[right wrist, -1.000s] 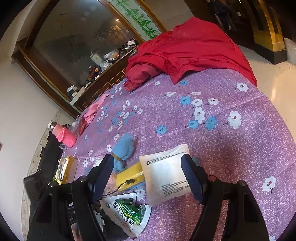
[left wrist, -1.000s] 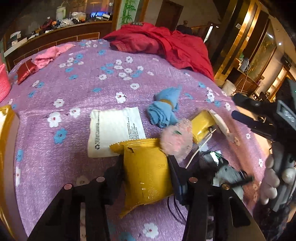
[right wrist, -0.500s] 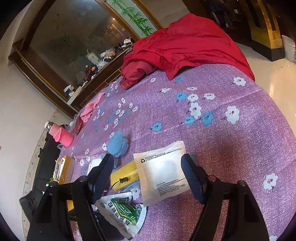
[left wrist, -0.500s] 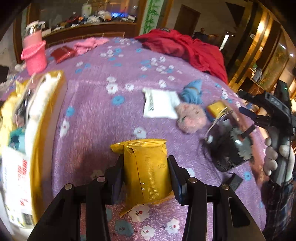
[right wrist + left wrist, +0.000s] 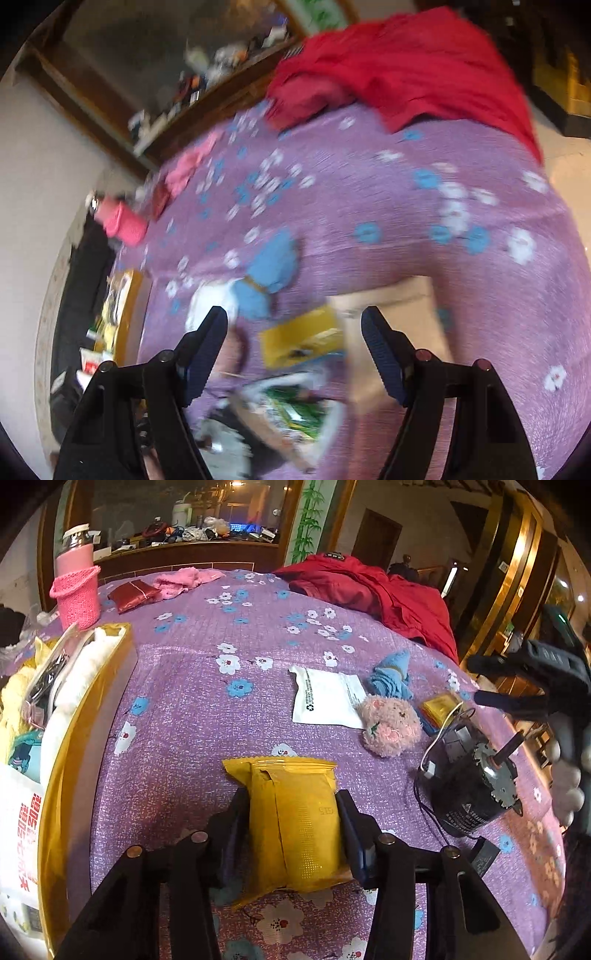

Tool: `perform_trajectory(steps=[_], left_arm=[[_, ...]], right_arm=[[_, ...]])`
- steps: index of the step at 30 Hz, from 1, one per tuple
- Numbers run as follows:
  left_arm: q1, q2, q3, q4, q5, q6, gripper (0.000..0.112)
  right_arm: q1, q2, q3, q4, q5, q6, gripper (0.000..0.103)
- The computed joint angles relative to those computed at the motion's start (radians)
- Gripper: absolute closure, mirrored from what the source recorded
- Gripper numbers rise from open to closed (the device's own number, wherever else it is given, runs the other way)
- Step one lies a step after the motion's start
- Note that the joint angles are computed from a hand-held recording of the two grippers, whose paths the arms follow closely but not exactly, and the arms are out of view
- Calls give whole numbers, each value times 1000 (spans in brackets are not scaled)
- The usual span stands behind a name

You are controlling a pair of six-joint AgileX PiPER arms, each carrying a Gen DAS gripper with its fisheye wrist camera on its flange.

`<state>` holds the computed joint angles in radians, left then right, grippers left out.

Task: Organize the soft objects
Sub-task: 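Carry the yellow pouch toward the tray with the left tool while the right grasps the blue knitted toy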

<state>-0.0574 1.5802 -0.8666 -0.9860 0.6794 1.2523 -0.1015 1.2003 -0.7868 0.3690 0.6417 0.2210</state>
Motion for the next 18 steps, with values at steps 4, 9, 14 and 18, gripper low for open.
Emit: perform_trajectory(steps=[4, 9, 14, 18], left_arm=[[14, 8, -6, -16, 23, 8, 63], [26, 16, -10, -29, 43, 14, 63], [34, 20, -13, -36, 60, 18, 63], [44, 26, -17, -44, 82, 27, 63]], right_arm=[[84, 218, -228, -126, 143, 134, 29], [157, 508, -495, -221, 329, 261, 29], [252, 601, -608, -369, 402, 348, 69], [301, 465, -518, -442, 334, 418, 70]])
